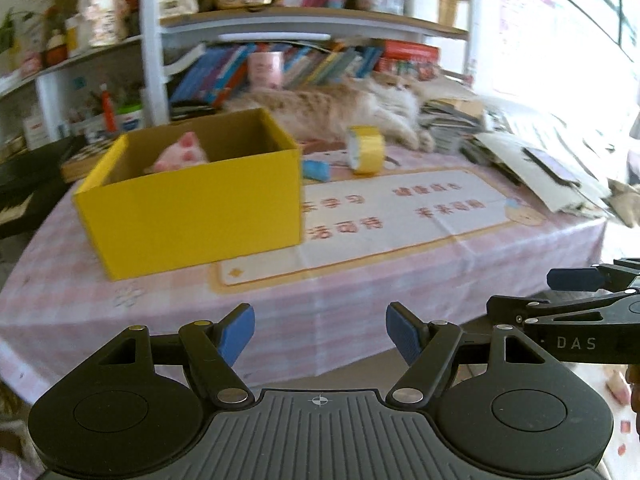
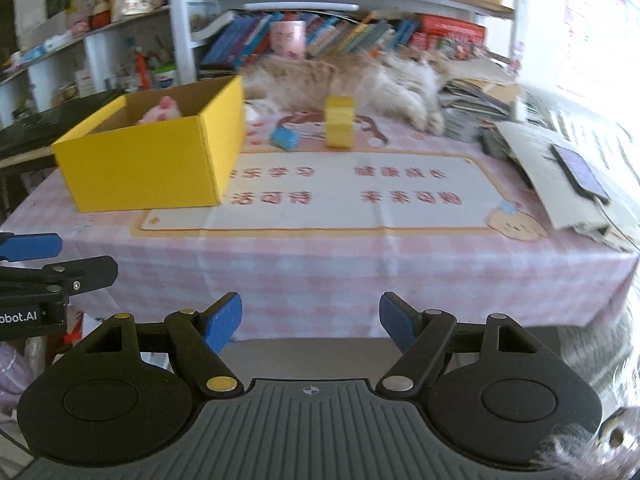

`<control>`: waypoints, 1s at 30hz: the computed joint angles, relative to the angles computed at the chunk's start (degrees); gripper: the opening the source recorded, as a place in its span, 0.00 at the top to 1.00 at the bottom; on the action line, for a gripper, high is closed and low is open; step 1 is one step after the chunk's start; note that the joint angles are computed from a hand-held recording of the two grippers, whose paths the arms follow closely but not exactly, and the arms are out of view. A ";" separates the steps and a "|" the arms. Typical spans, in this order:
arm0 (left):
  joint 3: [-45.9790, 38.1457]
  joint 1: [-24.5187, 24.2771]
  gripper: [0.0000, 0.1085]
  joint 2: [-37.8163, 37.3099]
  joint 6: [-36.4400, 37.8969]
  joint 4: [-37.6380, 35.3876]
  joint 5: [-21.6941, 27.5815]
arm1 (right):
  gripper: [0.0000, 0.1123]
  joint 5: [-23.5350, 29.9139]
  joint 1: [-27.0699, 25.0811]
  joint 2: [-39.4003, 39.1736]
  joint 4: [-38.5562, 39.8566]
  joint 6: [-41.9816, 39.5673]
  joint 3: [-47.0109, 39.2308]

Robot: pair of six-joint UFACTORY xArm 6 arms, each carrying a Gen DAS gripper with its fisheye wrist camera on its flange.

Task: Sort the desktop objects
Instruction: 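Move both tools toward the yellow tape roll and the blue cup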

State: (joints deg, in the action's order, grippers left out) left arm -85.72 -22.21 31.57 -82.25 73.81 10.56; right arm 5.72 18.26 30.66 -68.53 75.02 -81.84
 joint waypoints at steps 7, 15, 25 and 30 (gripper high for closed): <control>-5.49 -1.08 0.31 5.37 17.50 -14.25 -3.96 | 0.34 3.94 -0.94 -2.74 -4.34 7.55 2.85; -10.97 -2.93 0.31 10.63 40.11 -35.29 -5.65 | 0.34 6.45 -2.07 -2.31 -0.06 5.29 2.20; -22.44 -4.18 0.31 18.33 58.64 -53.55 -2.58 | 0.34 7.48 -3.39 1.02 4.58 1.18 -2.31; -31.19 -5.07 0.31 23.60 66.76 -61.61 0.71 | 0.34 8.19 -4.09 2.27 7.69 -1.25 -3.86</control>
